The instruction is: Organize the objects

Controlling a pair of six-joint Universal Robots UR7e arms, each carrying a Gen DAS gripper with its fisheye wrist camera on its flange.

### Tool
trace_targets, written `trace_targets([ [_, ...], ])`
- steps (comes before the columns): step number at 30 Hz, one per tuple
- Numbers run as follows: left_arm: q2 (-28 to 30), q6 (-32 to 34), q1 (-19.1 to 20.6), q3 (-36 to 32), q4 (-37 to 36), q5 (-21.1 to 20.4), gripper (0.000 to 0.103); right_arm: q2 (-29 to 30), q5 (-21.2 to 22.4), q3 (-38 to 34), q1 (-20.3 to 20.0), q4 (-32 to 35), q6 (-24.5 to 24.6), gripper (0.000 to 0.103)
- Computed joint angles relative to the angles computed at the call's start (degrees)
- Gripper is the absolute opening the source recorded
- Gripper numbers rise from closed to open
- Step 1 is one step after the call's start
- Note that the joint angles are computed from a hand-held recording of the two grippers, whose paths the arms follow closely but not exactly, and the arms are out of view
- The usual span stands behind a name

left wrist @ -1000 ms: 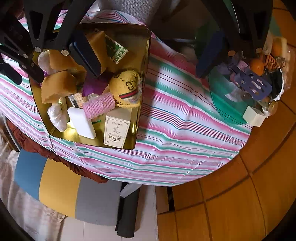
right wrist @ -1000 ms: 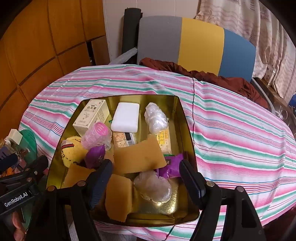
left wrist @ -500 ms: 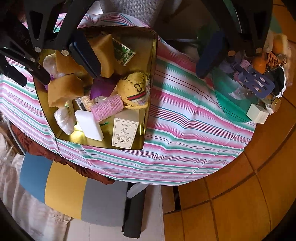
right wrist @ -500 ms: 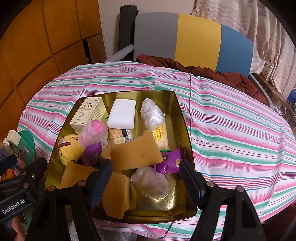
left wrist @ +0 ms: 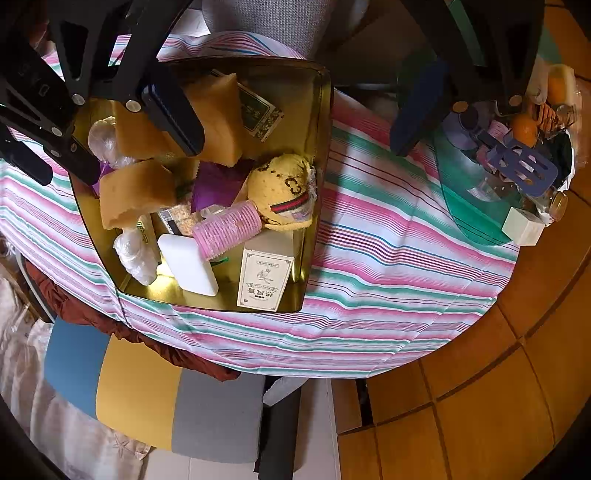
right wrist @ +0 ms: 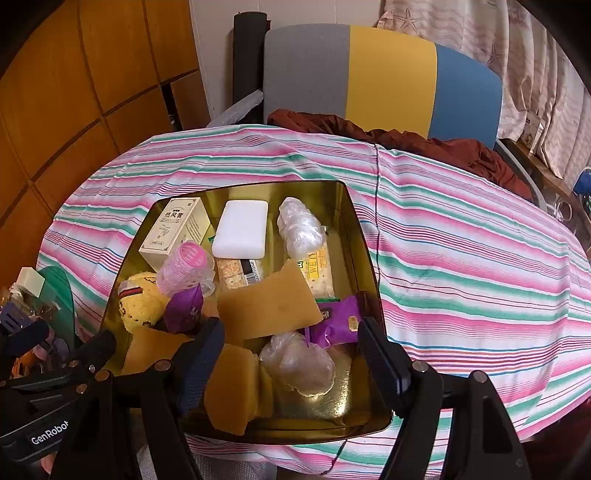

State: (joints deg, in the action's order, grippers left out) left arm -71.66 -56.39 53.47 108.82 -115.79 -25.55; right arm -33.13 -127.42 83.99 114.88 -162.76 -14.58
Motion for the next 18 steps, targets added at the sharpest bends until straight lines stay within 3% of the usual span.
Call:
trace_targets([
  [5,-0.07,-0.37,-0.04,-0.16,0.35,0.18,0.1,0.0,0.22,-0.04,-0.1,0.17,0.05,0.076],
  [9,-0.27,1.0,0.09,0.11,-1.74,-0.61,0.087,-0.13,0.29,0.12,-0.13,-0.32,0.01,0.076],
  [12,-0.04,-0.5,0.11,-0.33,-0.31,-0.45,0.084,-0.28,0.55,0.21,-0.22,-0.51,0.13,0.076],
  [18,0.67,-2.1,-0.08,-0.98,2.39,0.7,0.083,-0.45,0.99,0.17,-0.52,0.16,0.88,0.076],
])
